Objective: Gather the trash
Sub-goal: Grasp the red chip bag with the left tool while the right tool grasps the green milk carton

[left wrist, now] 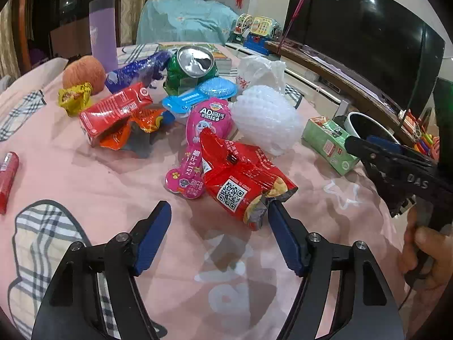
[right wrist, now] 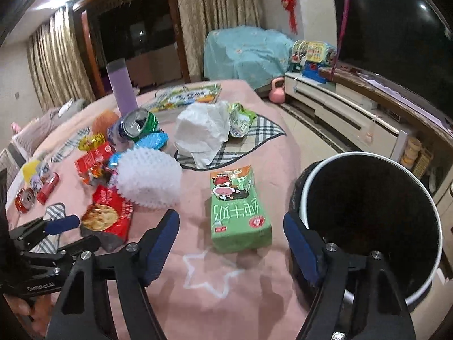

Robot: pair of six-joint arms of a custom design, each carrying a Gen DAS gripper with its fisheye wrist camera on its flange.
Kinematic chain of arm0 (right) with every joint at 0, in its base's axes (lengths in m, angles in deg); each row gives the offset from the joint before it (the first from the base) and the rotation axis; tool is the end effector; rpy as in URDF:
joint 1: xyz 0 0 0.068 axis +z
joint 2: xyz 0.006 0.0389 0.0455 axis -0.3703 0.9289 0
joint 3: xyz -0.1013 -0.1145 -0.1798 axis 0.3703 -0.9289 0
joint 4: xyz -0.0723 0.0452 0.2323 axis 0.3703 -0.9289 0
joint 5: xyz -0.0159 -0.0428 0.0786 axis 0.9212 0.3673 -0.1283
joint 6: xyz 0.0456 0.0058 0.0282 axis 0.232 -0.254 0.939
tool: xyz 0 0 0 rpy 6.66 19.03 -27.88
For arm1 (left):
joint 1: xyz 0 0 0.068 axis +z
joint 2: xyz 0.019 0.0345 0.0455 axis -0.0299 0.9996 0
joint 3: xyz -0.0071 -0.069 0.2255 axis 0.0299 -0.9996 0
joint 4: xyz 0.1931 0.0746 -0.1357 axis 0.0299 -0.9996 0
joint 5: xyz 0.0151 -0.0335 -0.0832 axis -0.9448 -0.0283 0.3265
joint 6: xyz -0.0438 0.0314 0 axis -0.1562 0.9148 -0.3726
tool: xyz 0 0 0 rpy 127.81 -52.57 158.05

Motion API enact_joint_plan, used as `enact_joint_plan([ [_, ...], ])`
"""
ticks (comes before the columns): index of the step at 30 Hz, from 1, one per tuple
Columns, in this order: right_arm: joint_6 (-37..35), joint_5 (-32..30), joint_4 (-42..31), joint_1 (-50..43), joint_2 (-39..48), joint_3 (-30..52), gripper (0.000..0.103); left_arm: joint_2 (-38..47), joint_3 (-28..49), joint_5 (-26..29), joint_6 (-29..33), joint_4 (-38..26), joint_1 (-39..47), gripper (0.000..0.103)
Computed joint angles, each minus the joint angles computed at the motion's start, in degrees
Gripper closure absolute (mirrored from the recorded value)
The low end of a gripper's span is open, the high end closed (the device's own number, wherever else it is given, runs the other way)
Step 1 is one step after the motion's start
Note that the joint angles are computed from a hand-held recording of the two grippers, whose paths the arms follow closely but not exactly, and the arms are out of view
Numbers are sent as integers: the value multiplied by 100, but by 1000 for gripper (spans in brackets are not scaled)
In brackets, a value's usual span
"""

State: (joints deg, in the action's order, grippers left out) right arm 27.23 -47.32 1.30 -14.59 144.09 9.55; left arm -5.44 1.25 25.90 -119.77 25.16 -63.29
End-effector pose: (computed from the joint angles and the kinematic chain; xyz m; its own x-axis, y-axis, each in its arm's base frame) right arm 0.2884 0.0532 0.1308 -0.5541 -0.4051 -0.7273 -0.6703 0.7352 0.1011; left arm 0.1260 -0.1838 0.1267 -0.6578 -0.3557 -0.6639 -0.3714 0.9200 -0.1250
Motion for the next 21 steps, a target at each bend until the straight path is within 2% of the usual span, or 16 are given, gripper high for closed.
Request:
enact_joint_plan([
  [4,-68,286,-14,189,450,299,29,-28,-143,173,256,345,136,53],
  [6,-81,392,-103,243,715,467,37,-61,-220,262,347,495,189,64],
  [8,-63,435,-154,282,828,545,51,-111,-297,320,366,586,219,81],
  [9,-50,442,-148,275,876,555,51,-127,-325,337,371,629,229,84],
  [11,-11,366,-100,225,841,493,52,-186,-375,343,400,684,225,99],
  [21,106,-359,-195,-300,-420,-537,52,-318,1,-187,62,50,-470,101],
])
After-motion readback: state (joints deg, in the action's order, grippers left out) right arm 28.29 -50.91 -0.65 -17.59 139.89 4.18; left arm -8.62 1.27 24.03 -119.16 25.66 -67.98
